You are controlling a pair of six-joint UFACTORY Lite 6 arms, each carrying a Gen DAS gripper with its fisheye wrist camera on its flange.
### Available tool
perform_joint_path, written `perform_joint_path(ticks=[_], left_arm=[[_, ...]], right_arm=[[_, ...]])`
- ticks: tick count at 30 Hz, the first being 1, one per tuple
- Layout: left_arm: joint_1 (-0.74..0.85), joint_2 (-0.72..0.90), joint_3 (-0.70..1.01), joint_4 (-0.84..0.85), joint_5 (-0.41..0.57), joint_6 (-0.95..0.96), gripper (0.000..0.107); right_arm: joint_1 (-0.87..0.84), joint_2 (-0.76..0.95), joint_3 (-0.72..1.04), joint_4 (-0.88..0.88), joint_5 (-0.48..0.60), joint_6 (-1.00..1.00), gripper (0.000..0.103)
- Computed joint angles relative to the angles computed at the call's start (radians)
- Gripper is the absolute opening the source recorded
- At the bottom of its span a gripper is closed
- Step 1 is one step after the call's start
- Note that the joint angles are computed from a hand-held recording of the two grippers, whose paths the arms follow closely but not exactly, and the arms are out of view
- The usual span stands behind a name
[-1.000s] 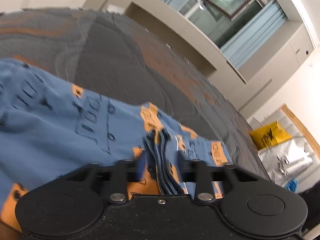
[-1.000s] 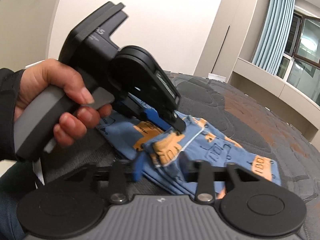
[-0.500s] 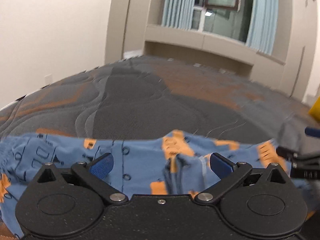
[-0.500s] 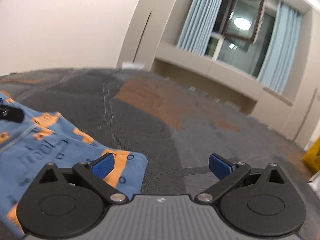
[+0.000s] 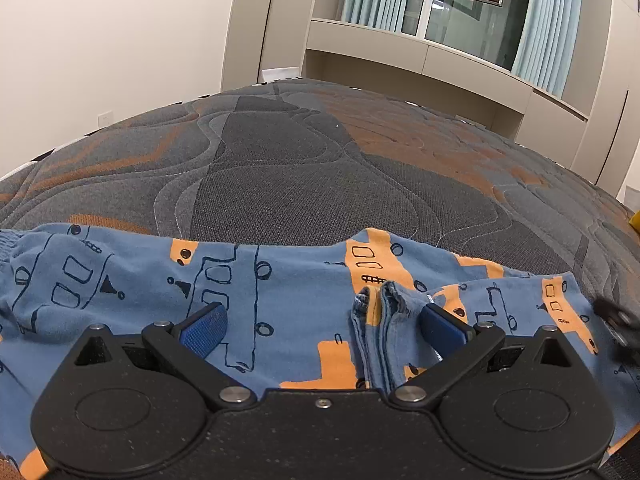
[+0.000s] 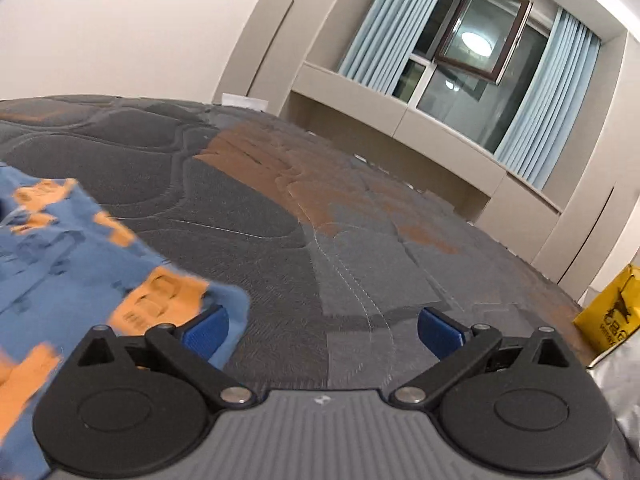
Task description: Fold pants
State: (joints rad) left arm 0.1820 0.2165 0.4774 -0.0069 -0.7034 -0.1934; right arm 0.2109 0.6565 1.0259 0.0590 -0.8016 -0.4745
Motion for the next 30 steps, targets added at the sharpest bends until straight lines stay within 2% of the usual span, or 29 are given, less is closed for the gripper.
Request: perform_joint_path(ticks=[4,6,8,11,14,17,19,21,22,25,30], left_arm=[[-0.012,0.025,0.032,-0.018,0.009,0.007,0.103],[-0.014,0.022,0.029,-0.019,0.009,0.009,0.103],[-0.018,0.020,0.027,-0.026,0.008,0.012,0.103],[-0.013,0.014,0.029,-0.015,0.017,-0.002,0.102],[-0.023,-0.072,-0.037,-0.042,0.030,0.007,0.102],[-0.009,-0.186,-0.133,0.047,0.024,-0.051,0.102],[-0.046,-0.230,-0.188,-0.003,0.002,-0.007,0.102],[-0.093,-0.194,-0.208,-0.086,-0.036,0.071,0.102],[-0.094,-0.169,-0.191,-0.090,-0.010,0.076,0.102],[-0.060,-0.175,-0.203,-0.026,-0.026,0.015,0.102],[-0.068,-0.173,-0.197,-0.043,-0.012,0.037,0.103]], right_arm=[[-0.002,-0.170,-0.283,0.005,-0.105,0.025,0.103],[0.003,-0.177,-0.337,0.063,-0.133,0.000,0.103],[-0.005,-0.154,-0.351,0.070,-0.170,0.021,0.103],[0.005,-0.158,-0.346,0.099,-0.155,0.006,0.103],[0.008,-0.180,-0.381,0.103,-0.191,0.019,0.103],[-0.012,-0.278,-0.490,0.040,-0.214,0.094,0.103],[-0.023,-0.311,-0.529,0.000,-0.200,0.123,0.103],[-0.001,-0.283,-0.512,0.038,-0.171,0.096,0.103],[-0.001,-0.273,-0.509,0.037,-0.177,0.099,0.103],[-0.025,-0.281,-0.502,-0.010,-0.146,0.152,0.103],[-0.059,-0.274,-0.490,-0.078,-0.122,0.221,0.103]])
